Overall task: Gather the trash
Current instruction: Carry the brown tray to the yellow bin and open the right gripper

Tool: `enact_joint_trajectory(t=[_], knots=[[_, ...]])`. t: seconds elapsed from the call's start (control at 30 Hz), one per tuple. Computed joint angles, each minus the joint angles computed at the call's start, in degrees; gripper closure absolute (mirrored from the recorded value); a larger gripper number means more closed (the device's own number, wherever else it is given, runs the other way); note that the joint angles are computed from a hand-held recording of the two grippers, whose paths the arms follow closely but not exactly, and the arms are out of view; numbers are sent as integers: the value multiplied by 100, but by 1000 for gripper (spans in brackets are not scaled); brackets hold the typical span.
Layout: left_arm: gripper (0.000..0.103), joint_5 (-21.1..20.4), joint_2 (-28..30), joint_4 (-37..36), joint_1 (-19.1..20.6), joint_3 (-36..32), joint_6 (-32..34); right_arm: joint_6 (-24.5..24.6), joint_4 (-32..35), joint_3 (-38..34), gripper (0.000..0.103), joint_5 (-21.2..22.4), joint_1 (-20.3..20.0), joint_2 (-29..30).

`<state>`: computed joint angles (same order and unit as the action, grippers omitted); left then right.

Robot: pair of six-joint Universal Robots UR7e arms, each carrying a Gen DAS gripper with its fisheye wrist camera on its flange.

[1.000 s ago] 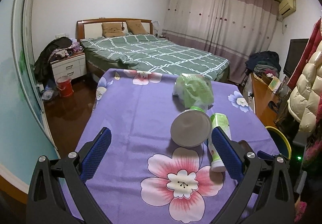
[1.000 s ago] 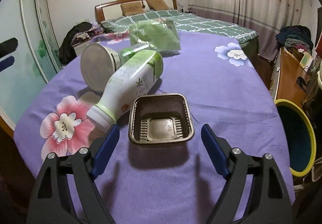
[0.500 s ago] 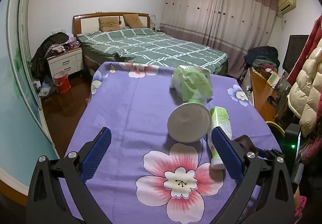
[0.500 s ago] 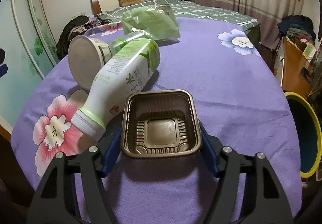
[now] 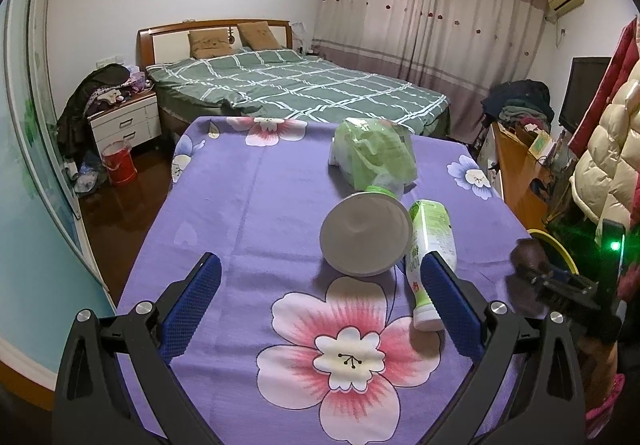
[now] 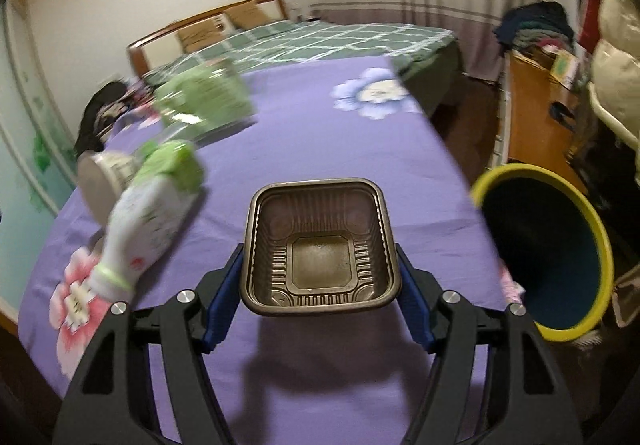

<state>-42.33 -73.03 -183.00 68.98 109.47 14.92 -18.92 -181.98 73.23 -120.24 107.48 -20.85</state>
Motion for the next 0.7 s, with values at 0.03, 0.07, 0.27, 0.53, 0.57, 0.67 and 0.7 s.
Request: enact_joint_trajectory(t=[0.03,0.07,0.27,0.53,0.57,0.67,0.7], knots=[[5,7,16,6,-7,-7,2,21,-67,20,37,-49,-31,-31],[5,16,31,19,-14,-14,4,38,-153,54,37,-110,-65,-68],[5,35,171,130,-48,-103,13,117,-654,120,37,-634,-310,-231],[5,32,387,340,-74,-243,-1,293,-658,-87,36,-1066,-661,-284],[5,39,415,358,-80,-262,3,304,-618,-152,36,-1101,-700,-267],[5,61,486,419,-82,-316,1,377,-489,-290,35,-1163,-785,-246],[5,66,505,444,-78,-334,-4,400,-479,-311,35,-1176,-800,-242]])
